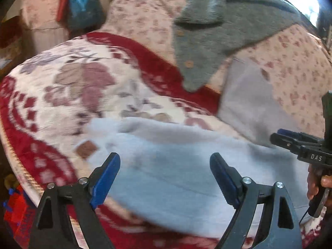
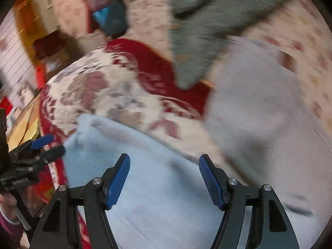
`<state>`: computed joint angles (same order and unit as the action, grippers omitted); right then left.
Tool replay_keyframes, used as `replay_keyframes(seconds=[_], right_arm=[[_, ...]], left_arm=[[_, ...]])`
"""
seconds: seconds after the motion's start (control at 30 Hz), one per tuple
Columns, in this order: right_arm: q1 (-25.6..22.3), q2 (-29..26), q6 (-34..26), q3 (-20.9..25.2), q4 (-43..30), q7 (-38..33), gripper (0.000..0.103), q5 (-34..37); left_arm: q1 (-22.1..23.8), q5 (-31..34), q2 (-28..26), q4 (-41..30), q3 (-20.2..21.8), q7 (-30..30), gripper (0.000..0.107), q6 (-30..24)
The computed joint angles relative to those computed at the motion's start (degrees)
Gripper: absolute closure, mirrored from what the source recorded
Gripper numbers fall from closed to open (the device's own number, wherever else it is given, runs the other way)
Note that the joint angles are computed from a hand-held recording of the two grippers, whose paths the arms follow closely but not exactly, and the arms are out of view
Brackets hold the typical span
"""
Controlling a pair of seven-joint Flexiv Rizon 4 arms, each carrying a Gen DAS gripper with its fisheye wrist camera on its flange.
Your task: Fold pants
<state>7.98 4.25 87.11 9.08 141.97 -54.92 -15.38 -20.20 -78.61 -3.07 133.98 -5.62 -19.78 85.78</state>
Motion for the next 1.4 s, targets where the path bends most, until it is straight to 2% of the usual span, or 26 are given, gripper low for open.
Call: replay_keyframes(seconds=[0.13, 0.27, 0.4, 0.5, 0.57, 0.67, 0.87, 1.13, 1.27, 1.4], right_arm=[[-2.2, 7.6, -4.4, -3.4, 4.3, -6.0, 0.028, 6.5], [-12.8, 12.4, -8.3, -4.9, 7.4, -7.9, 0.026, 0.6], [-19.6, 13.4, -10.5, -7.2, 7.7, -11.1, 0.026, -1.4], [-24.0, 12.8, -8.5, -8.4, 7.8, -13.6, 0.026, -3.5], [-25.0, 12.0, -7.7, -9.0, 7.5, -15.7, 0.026, -3.1], [-23.4, 10.8, -8.0, -11.4, 6.3, -22.1, 0.025, 0.4], [-26.4, 6.4, -5.0, -11.8, 4.4, -29.4, 0.02, -1.5], [-28.7, -0.5, -2.9, -12.7, 1.2, -35.0, 0.018, -6.8], [-26.3, -2.3, -4.2, -13.4, -0.4, -42.4, 0.018, -2.2], [-25.1, -3.7, -5.5, -13.5, -2.1, -48.2, 0.018, 1.1]], left_arm=[[-0.8, 6.2, -0.4, -0.7, -1.1, -5.3, 0.019, -2.1], [-0.1, 14.2, -2.3, -3.3, -1.8, -10.6, 0.019, -5.7], [1.0, 16.6, -5.0, -8.0, -3.4, -12.7, 0.019, -9.8], [1.6, 17.8, -7.7, -12.3, -5.1, -12.8, 0.019, -11.1], [2.1, 20.3, -9.5, -15.2, -5.6, -14.5, 0.019, -12.6], [2.8, 26.1, -12.7, -20.0, -6.0, -19.2, 0.019, -14.8], [3.8, 38.6, -19.9, -30.6, -6.5, -29.8, 0.019, -17.7], [4.5, 47.2, -28.8, -44.2, -8.3, -35.2, 0.019, -22.5], [3.8, 50.7, -32.2, -49.8, -8.1, -37.6, 0.019, -24.1], [4.8, 50.6, -34.6, -53.2, -10.2, -36.8, 0.019, -24.1]])
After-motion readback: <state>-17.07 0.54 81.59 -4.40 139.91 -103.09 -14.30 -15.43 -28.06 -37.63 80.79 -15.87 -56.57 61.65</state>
